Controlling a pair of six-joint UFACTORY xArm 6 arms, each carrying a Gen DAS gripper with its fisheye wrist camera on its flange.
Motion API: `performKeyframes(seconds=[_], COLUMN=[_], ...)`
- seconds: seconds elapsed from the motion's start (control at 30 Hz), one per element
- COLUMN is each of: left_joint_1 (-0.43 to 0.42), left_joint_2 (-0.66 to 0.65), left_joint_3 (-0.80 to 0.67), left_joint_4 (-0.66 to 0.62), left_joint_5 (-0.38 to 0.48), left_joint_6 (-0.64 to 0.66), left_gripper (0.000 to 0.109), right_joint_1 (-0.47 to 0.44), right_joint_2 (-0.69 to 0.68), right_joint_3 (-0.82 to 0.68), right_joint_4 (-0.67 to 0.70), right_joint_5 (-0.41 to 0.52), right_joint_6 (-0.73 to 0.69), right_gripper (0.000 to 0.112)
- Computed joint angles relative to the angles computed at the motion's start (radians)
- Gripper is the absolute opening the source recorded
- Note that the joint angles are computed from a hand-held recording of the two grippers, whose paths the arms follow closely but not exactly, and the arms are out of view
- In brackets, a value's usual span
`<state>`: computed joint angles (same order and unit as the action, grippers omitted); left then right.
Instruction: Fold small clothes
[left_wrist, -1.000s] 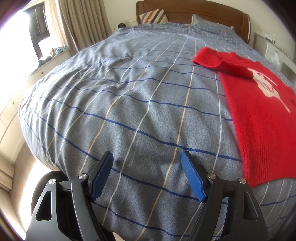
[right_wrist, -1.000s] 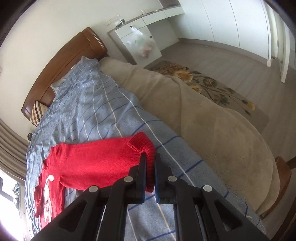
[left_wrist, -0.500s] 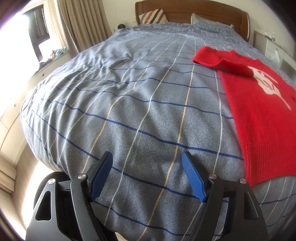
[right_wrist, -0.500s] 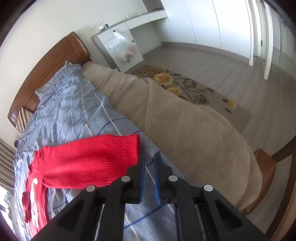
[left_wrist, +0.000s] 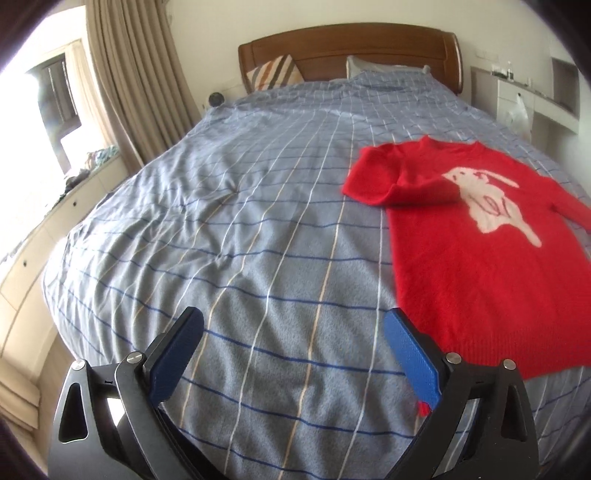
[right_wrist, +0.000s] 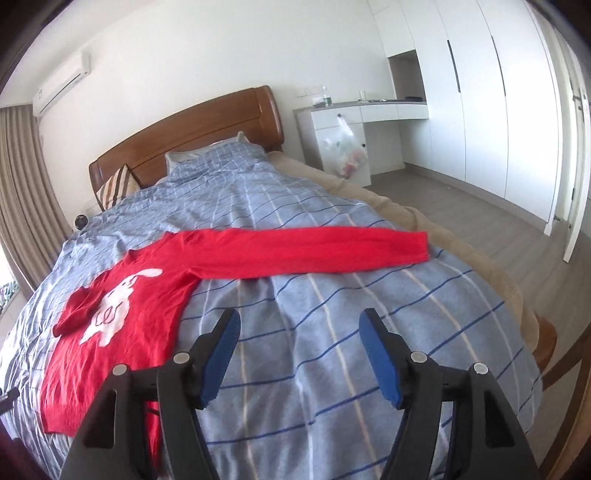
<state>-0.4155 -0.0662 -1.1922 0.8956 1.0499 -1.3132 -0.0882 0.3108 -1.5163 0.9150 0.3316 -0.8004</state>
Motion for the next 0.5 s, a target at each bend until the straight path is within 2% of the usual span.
performKeyframes(seconds=[0.1, 0.17, 0.27, 0.37, 0.43, 0.5], left_joint_1=[0.022, 0.034, 0.053, 0.101, 0.147, 0.175], left_joint_2=[0.035, 0.071, 0.133, 0.176, 0.225, 0.312], left_joint_3=[-0.049, -0.092, -0.184, -0.273, -0.353, -0.476], left_joint_4=[-0.061, -0.105, -0.147, -0.225, -0.331, -0.428], left_joint_5=[-0.05, -0.067, -0.07, -0.145, -0.217, -0.243], left_joint_6=[0.056, 0.111, 0.209, 0.297, 0.386, 0.486], left_gripper=[0.099, 0.099, 0.099, 0.099, 0.099, 0.099], right_joint_1=[0.041, 0.048, 0.053, 0.056, 0.056, 0.057], right_joint_2=[-0.044, -0.053, -0.055, -0.051, -0.039, -0.031], right_joint_3=[0.086, 0.101, 0.098, 0.098, 0.089, 0.083], right_joint_4=[0.133, 0.109, 0.159, 0.156, 0.136, 0.125], right_joint_5=[-0.064, -0.037, -0.005, 0.012, 0.022, 0.032], right_joint_6=[-0.163, -0.171, -0.25, -0.251, -0.225, -0.212], right_gripper=[0.07, 0.07, 0.072, 0.073, 0.073, 0.073])
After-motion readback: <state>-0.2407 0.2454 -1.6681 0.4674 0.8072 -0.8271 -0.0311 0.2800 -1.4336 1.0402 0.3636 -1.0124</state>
